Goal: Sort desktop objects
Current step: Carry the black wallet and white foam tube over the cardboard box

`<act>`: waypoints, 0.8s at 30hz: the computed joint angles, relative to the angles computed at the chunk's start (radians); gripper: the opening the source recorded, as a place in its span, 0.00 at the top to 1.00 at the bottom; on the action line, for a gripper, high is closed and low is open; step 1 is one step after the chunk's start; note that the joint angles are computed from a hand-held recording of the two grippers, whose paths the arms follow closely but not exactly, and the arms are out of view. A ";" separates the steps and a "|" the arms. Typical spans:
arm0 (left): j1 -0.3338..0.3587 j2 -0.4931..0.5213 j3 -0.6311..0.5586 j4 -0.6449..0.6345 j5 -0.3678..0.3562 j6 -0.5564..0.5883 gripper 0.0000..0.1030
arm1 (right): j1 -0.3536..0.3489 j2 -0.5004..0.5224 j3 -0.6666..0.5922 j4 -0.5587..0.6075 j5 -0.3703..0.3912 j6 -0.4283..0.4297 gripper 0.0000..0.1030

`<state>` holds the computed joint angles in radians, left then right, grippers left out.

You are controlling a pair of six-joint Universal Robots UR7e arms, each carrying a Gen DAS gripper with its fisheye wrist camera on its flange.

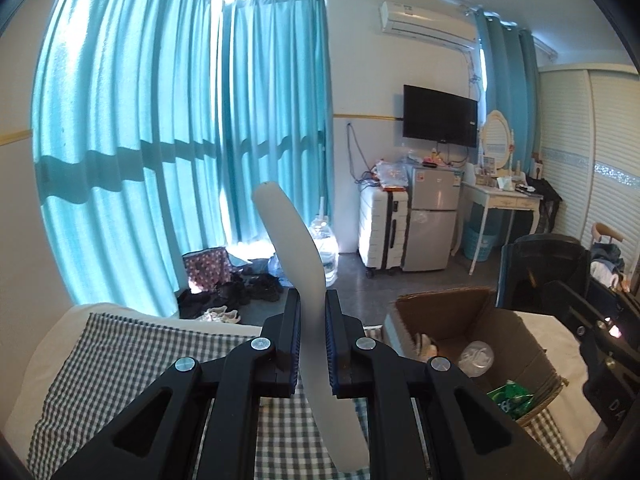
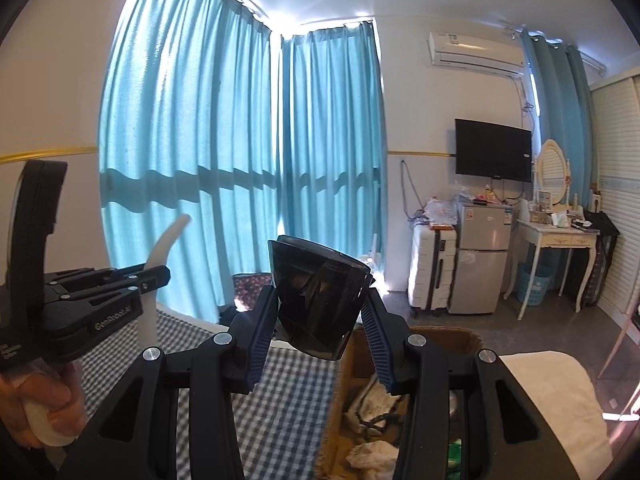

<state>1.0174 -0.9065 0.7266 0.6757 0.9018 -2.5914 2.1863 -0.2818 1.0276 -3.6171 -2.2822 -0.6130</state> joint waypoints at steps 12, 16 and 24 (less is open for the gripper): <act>-0.011 0.134 -0.126 0.112 0.049 -0.072 0.90 | -0.054 -0.076 0.096 -0.024 -0.059 0.031 0.77; -0.003 0.177 -0.175 0.146 0.073 -0.060 0.90 | -0.106 -0.131 0.174 0.009 -0.074 0.134 0.77; 0.008 0.303 -0.317 0.258 0.135 -0.081 0.90 | -0.135 -0.194 0.246 0.071 -0.092 0.212 0.77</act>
<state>1.0250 -0.6040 0.4098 0.9341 1.0365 -2.6721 2.0511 -0.4762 1.2739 -3.5458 -2.3745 -0.4006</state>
